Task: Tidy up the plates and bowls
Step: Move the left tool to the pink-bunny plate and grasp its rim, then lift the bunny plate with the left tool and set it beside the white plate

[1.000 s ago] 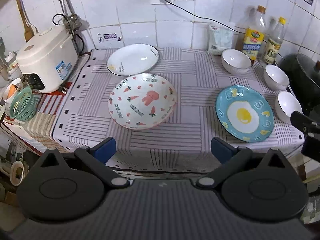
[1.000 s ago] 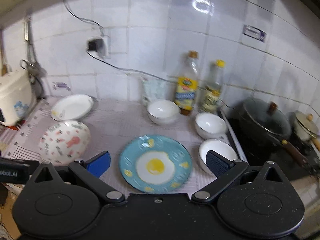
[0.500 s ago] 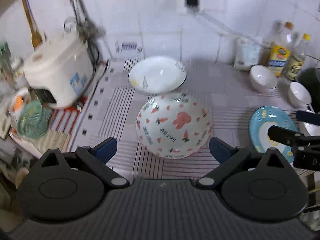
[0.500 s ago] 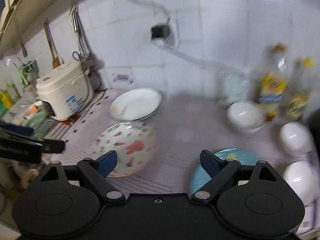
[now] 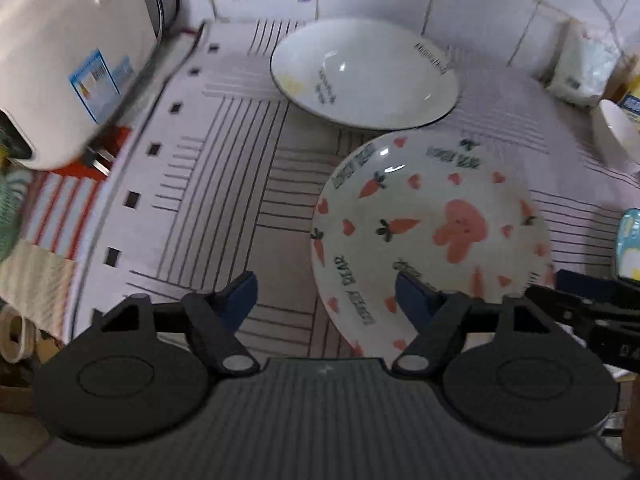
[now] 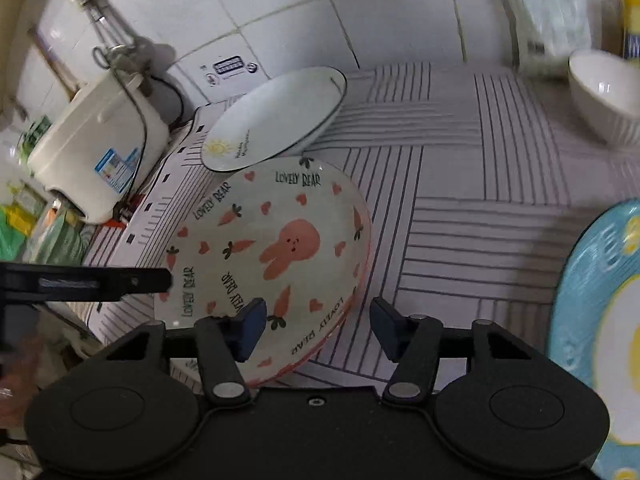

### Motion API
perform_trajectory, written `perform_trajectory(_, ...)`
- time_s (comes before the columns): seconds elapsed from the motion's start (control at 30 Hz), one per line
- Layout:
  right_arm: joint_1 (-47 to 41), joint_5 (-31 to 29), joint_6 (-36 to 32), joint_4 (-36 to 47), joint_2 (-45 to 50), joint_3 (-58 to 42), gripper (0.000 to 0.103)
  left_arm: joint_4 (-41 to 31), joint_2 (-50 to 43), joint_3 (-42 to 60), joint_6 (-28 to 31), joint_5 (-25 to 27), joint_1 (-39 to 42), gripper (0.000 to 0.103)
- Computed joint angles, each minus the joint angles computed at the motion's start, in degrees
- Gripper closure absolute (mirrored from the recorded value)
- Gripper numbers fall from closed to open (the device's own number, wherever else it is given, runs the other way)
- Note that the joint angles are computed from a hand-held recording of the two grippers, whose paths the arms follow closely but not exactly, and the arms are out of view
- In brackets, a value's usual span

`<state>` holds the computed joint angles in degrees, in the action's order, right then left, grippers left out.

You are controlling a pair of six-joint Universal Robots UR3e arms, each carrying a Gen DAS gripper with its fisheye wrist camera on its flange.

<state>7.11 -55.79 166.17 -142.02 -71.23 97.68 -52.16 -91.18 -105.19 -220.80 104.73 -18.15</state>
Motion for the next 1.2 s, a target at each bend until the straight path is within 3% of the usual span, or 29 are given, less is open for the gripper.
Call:
perform_trajectory(0.1, 1.61, -2.17, -0.46, -1.72, 1.56, -0.63, 0.051, 2.31, -0.08, -3.04, 3.06, -4.49, 3.96, 0.042)
perform_trajectory(0.17, 1.38, -1.52, 0.62, -0.93, 2.71, -1.57, 0.065, 3.68, 0.84, -5.35, 5.71, -9.16, 6.97, 0.058)
perform_trajectory(0.2, 1.43, -2.01, 1.89, -1.66, 2.62, -0.95, 0.070, 5.18, 1.75, -7.08, 6.94, -11.96, 8.60, 0.061)
perform_trajectory(0.23, 1.31, -2.88, 2.61, -2.52, 2.70, -0.55, 0.083, 5.60, 2.29, -7.76, 7.48, -14.34, 9.61, 0.068)
perform_trajectory(0.3, 0.49, -1.92, 3.99, -4.26, 2.37, 1.22, 0.084, 5.37, 2.18, -7.57, 10.11, -16.89, 10.53, 0.072)
perform_trajectory(0.53, 0.89, -1.41, 9.36, -9.07, 5.25, 1.35, 0.083, 4.55, -1.63, -3.59, 15.66, -17.10, 10.43, 0.067)
perform_trajectory(0.73, -0.44, -2.19, 5.23, -6.71, 2.06, 1.51, 0.081, -0.81, -2.93, 3.45, 21.17, -18.91, 9.48, 0.067)
perform_trajectory(0.97, -4.86, -3.41, 1.63, -6.83, 1.03, 0.96, 0.081, -1.64, -14.01, 17.29, 23.24, -20.36, 6.45, 0.067)
perform_trajectory(1.2, -7.54, -5.27, 2.70, -8.50, 4.10, -3.88, 0.080, -5.88, -27.06, 36.00, 25.56, -21.70, 4.63, 0.067)
